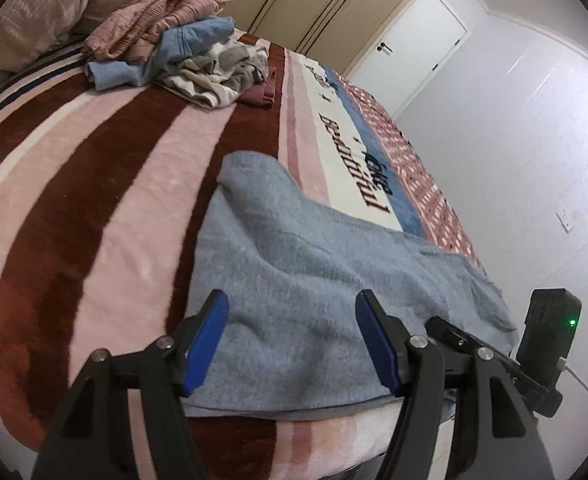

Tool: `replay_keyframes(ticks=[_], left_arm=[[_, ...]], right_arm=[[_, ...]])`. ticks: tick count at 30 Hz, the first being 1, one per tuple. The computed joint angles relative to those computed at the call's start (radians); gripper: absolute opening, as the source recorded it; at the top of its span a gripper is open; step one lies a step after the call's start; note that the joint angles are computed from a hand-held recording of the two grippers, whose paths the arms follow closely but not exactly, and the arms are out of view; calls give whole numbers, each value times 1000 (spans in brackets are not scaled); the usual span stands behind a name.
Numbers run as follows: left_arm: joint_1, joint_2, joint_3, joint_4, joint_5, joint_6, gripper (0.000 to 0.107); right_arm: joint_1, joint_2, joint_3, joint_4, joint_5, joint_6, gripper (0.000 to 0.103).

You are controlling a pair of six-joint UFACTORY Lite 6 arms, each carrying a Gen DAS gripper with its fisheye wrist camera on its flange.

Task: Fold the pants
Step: 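Grasp the folded edge with the right tool and press it flat, then open the right tool and move it to the elastic cuff of the pants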

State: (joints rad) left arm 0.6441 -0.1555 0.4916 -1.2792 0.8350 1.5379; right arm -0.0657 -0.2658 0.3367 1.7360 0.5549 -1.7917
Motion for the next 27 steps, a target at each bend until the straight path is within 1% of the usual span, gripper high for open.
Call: replay_keyframes(ticks=[5, 8, 12, 16, 18, 20, 24, 26, 27], left_arm=[[-36, -12, -16, 7, -33, -14, 62], [-51, -19, -10, 10, -33, -29, 62], [-94, -39, -15, 4, -57, -53, 62], [-160, -42, -21, -10, -103, -80, 62], [-181, -51, -28, -11, -115, -91, 62], [-197, -63, -33, -5, -124, -104, 62], [-230, -84, -36, 7, -143, -132, 62], [-247, -79, -30, 1, -157, -134, 62], [-255, -79, -28, -2, -167, -142, 62]], right_arm=[[-8, -24, -14, 23, 3, -36, 4], [-43, -34, 4, -12, 13, -18, 4], [-105, -45, 38, -91, 24, 31, 4], [-156, 5, 58, -169, 33, 55, 5], [-171, 38, 50, -170, 34, 44, 5], [-204, 33, 26, -144, 42, 3, 5], [-327, -11, 11, -185, 99, 4, 3], [-368, 3, 31, -221, 117, 21, 3], [-383, 28, 49, -253, 135, 42, 6]])
